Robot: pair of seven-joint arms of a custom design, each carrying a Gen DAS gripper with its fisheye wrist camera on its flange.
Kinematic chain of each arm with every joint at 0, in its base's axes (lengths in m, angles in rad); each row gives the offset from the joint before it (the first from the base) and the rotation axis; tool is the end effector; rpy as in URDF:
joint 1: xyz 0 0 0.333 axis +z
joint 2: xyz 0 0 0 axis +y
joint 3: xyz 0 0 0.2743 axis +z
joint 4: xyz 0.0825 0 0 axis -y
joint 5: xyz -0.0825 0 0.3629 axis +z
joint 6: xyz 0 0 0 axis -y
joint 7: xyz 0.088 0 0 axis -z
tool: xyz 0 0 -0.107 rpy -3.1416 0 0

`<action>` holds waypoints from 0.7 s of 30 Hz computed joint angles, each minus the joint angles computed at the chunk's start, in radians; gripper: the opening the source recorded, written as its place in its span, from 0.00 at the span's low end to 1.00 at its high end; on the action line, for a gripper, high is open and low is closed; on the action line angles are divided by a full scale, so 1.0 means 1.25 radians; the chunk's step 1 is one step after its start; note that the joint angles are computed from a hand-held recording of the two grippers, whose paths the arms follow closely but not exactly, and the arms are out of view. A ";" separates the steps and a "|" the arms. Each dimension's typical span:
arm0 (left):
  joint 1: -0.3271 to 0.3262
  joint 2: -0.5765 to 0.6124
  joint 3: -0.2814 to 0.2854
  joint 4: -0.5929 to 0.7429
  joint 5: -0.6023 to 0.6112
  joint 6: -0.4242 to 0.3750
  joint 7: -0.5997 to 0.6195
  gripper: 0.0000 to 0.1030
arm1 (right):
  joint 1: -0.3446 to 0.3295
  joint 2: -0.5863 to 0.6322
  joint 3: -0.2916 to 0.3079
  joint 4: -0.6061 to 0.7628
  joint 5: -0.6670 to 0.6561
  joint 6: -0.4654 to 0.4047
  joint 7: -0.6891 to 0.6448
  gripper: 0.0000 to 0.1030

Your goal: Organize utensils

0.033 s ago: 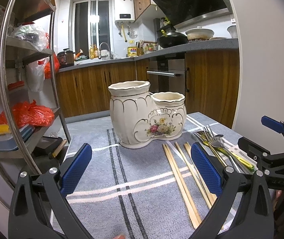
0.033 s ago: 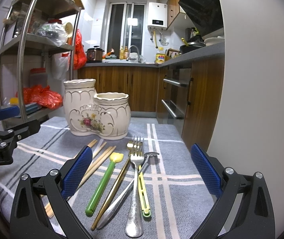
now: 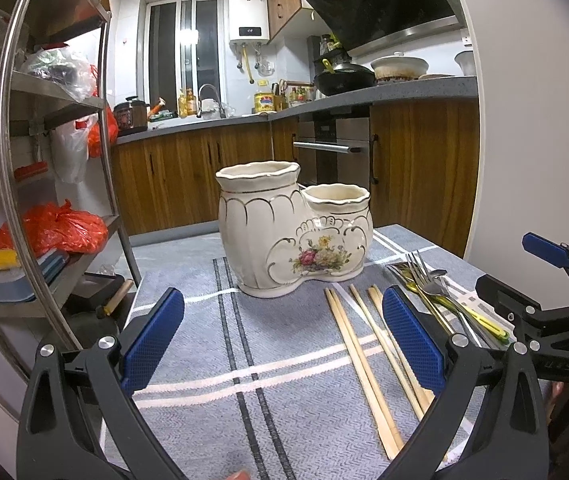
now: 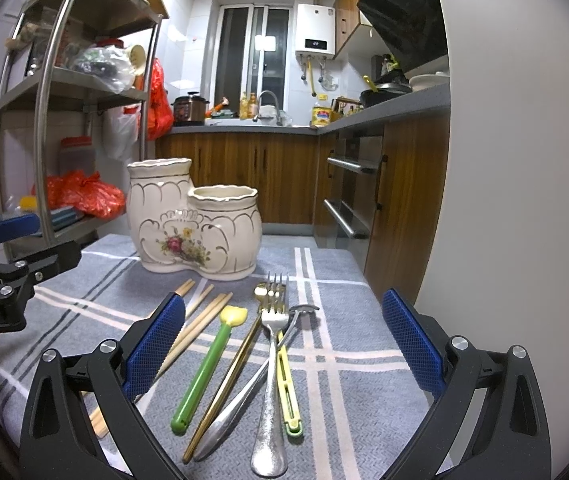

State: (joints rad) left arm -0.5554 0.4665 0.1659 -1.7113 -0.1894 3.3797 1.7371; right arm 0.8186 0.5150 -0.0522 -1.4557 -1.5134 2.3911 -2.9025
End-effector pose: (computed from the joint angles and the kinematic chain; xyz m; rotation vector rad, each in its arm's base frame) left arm 0.6220 -0.2547 0.4485 -1.1704 1.7843 -1.1643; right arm 0.5059 0.4845 0.4121 -1.4301 1.4497 -1.0824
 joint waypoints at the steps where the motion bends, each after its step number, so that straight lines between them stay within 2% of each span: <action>1: 0.004 0.000 -0.005 0.003 0.002 -0.006 -0.001 0.95 | 0.000 -0.001 0.000 -0.002 0.000 -0.001 0.000 0.95; 3: 0.007 0.002 -0.006 0.012 0.009 -0.023 -0.009 0.95 | -0.001 -0.005 0.003 -0.002 0.009 -0.002 -0.010 0.95; 5: -0.043 0.009 0.052 0.023 -0.014 -0.037 -0.002 0.95 | -0.011 0.009 0.007 0.025 0.039 0.005 -0.045 0.95; 6: -0.039 0.008 0.049 0.029 -0.002 -0.044 -0.006 0.95 | -0.016 0.014 0.005 0.035 0.053 0.015 -0.061 0.95; 8: 0.032 0.006 -0.021 0.051 0.056 -0.069 -0.029 0.95 | -0.022 0.021 0.004 0.054 0.088 0.025 -0.100 0.95; 10: 0.070 0.013 -0.057 0.082 0.083 -0.106 -0.036 0.95 | -0.040 0.028 0.010 0.077 0.161 0.041 -0.168 0.95; 11: 0.093 0.020 -0.080 0.107 0.095 -0.143 -0.035 0.95 | -0.048 0.035 0.012 0.091 0.204 0.042 -0.208 0.95; 13: 0.172 0.043 -0.174 0.173 0.107 -0.242 0.002 0.95 | -0.064 0.057 0.020 0.124 0.289 0.040 -0.307 0.95; 17: 0.210 0.115 -0.225 0.328 0.152 -0.446 0.020 0.95 | -0.089 0.079 0.030 0.163 0.430 0.026 -0.441 0.95; 20: 0.235 0.160 -0.263 0.412 0.169 -0.551 0.028 0.94 | -0.109 0.076 0.037 0.158 0.527 0.029 -0.511 0.92; 21: 0.241 0.172 -0.275 0.436 0.168 -0.583 0.036 0.89 | -0.113 0.076 0.038 0.157 0.552 0.032 -0.535 0.89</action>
